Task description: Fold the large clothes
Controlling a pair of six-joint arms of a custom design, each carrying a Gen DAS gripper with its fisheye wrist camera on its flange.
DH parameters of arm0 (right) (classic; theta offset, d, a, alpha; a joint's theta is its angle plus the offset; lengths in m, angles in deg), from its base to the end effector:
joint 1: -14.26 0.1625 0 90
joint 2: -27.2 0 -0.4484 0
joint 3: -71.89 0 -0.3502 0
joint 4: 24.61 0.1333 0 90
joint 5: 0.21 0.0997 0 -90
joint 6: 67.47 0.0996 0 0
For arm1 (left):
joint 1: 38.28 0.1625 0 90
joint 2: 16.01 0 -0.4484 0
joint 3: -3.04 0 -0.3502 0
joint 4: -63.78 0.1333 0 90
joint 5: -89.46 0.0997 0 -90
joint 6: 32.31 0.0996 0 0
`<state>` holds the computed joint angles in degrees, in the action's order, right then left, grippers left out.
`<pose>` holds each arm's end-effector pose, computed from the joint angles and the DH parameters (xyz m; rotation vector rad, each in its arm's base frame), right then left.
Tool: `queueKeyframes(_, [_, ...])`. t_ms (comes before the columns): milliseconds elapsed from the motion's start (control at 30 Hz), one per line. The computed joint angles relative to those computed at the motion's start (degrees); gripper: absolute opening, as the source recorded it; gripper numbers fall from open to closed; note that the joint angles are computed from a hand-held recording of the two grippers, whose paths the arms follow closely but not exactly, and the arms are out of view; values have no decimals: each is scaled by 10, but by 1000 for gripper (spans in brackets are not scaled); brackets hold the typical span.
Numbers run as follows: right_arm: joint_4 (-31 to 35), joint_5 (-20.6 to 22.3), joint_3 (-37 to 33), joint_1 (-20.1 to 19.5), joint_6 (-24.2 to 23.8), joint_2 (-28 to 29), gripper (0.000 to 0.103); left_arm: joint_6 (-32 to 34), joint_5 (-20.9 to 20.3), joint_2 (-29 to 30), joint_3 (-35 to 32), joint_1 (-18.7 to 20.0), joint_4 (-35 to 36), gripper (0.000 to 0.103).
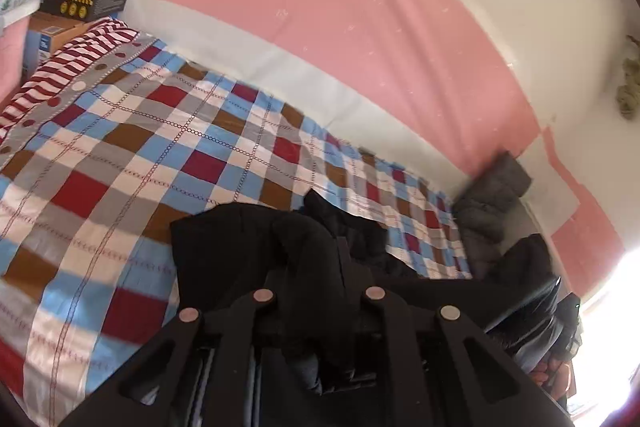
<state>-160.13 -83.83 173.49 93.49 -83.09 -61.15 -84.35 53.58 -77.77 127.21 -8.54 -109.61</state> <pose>0.0501 -0.5093 0.5000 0.1748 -2.9870 0.8807 -0.3179 -0.4281 0.2283 -0.0582 2.5776 -1.3537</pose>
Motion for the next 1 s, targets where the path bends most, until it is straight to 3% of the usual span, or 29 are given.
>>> queueKeyframes(333, [21,-79,-133,-1,85,186,30,23,-67,102,-123,164,45,15])
queueKeyframes(533, [18,-59,-155,-22,118,226,46,20,-98,142,-165,213,69,20])
queueKeyframes(600, [21,-57,-159,-20,115,228,51,23,-124,135,-165,220,65,24])
queueKeyframes(633, [23,-46,-159,-21,107,222,58,25,-137,130,-162,222,56,26])
queueKeyframes(733, [23,7,-159,-26,87,203,77,36,-154,109,-141,214,6,42])
queueKeyframes(800, [13,25,-160,-26,79,192,77,51,-168,94,-124,207,-40,58])
queueKeyframes(867, [-20,31,-152,-27,61,175,77,67,-146,86,-112,194,-76,65])
queueKeyframes(933, [-49,11,-140,-24,44,163,77,96,-106,81,-98,177,-123,69])
queueKeyframes(1000, [-62,-10,-132,-21,26,160,77,112,-77,80,-88,169,-141,81])
